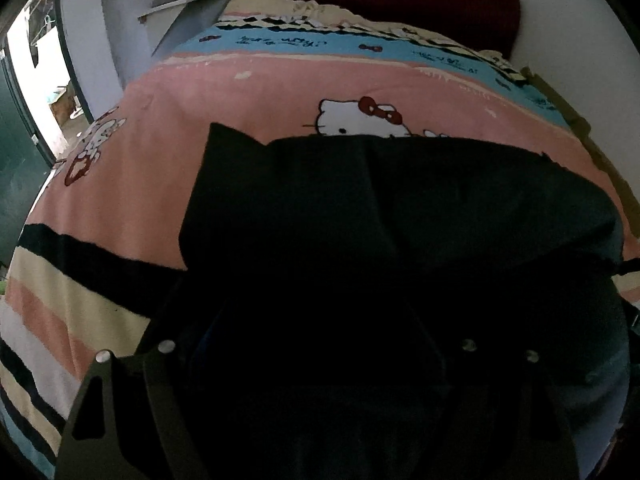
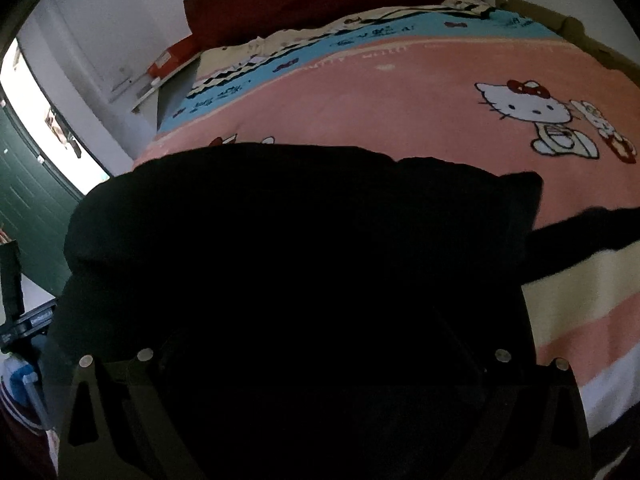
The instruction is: Fold large clothes
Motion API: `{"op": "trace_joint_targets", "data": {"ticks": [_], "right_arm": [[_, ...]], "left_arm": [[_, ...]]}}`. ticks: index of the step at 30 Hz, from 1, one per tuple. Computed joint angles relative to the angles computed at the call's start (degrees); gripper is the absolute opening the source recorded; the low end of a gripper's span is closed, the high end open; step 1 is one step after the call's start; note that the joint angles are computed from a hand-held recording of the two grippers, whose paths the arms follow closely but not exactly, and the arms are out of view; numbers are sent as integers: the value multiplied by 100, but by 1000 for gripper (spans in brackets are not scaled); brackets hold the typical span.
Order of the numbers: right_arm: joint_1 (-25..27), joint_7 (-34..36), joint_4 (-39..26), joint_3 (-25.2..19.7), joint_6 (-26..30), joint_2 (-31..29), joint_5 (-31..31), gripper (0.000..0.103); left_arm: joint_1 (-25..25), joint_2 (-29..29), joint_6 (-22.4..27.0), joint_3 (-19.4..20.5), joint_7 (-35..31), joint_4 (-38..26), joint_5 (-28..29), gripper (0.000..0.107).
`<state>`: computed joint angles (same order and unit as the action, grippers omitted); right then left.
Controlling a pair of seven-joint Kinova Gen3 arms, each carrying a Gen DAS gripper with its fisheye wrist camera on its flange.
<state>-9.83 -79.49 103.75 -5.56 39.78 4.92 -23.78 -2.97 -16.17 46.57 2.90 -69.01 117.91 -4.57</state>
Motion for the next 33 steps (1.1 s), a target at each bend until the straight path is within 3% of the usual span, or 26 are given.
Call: {"op": "trace_joint_targets", "data": {"ticks": [4, 6, 9, 12, 17, 19, 23, 33], "right_arm": [[250, -370, -114, -331, 112, 47, 322, 100], [-148, -836, -237, -55, 309, -16, 788, 100], [-626, -1239, -112, 262, 352, -450, 1231, 97], [-425, -850, 143, -10, 313, -994, 956, 97], [-678, -168, 609, 107, 293, -1531, 339, 97], [-703, -125, 834, 53, 124, -1636, 368, 97], [-784, 314, 987, 395, 124, -1496, -102, 99], [-768, 915, 1419, 426, -377, -1530, -448, 101]], "left_arm": [[8, 73, 244, -28, 14, -174, 64, 84], [-120, -77, 431, 311, 427, -250, -262, 84], [-44, -759, 487, 635, 864, -92, -505, 84], [-48, -1189, 579, 1048, 1117, 29, -646, 84], [-282, -1713, 431, 1805, 1662, 417, -849, 84], [-311, -1783, 331, 1899, 1744, 545, -864, 84], [-395, -1849, 139, 2051, 1809, 727, -942, 84], [-749, -2096, -205, 2579, 2044, 1113, -1065, 84]]}}
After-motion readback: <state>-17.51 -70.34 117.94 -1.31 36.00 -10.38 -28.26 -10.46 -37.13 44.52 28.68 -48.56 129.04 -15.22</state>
